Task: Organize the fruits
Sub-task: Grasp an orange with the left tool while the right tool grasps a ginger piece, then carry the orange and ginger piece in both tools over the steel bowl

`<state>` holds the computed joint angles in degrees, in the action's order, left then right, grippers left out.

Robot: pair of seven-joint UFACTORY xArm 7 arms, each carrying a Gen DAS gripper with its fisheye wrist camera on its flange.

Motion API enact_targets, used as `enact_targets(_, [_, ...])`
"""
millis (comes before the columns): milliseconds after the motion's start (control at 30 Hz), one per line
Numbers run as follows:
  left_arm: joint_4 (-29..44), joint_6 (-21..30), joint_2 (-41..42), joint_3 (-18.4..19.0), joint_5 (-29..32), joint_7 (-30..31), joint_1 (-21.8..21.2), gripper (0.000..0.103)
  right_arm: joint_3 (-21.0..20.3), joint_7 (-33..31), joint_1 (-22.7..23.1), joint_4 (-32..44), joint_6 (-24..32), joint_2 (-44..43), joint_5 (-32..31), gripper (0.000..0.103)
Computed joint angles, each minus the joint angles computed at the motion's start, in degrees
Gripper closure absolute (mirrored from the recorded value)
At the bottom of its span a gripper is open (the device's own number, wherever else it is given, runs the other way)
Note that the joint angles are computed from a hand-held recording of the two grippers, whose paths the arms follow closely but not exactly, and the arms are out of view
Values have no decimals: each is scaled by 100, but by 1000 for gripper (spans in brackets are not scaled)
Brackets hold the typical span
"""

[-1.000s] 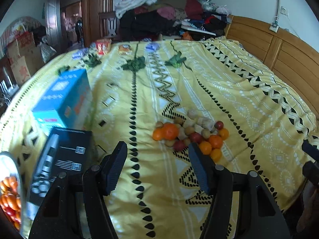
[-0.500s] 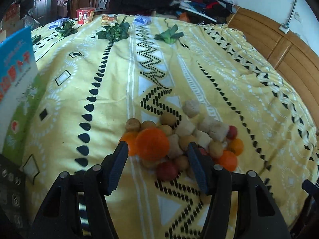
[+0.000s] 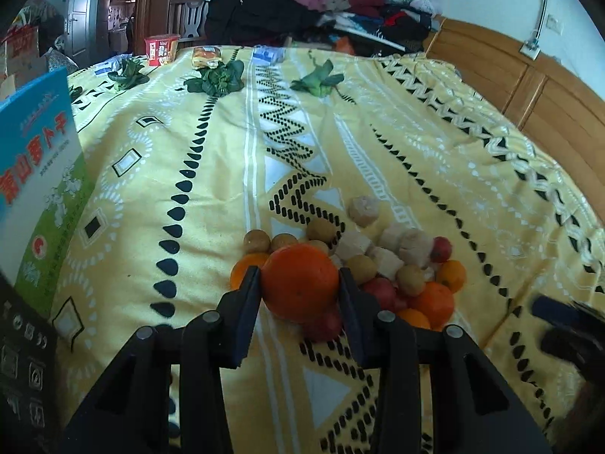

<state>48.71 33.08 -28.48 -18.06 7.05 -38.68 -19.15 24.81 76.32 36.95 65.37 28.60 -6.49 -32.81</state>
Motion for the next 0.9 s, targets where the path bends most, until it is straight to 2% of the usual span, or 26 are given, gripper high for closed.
enact_targets(133, [-148,108,-420,138,-249,114,-177,62,-296,-639,-40,520,-249,725,80,50])
enact_targets(367, [-155,107,-639,162,-473,270,-182,62,-812,-1712,370,1537,334,1619,106,50])
enact_targets(467, [-132,88,-607,172,-540,301,-167,62,-939,-2082,483,1694,508,1799,342,59])
enact_targets(600, [-106,63,-601,137,-580,316,-169,62,-1108,-2024,570,1573,473,1791,438,68])
enact_targets(667, [-88,72,-626,127,-597,316,-176,62,-1142,-1964,602,1560,458,1776,408,70])
enact_targets(900, [27,291,-1026,151,-566,333,-85,62,-1099,-1211,822,1682,692,1406,-392,70])
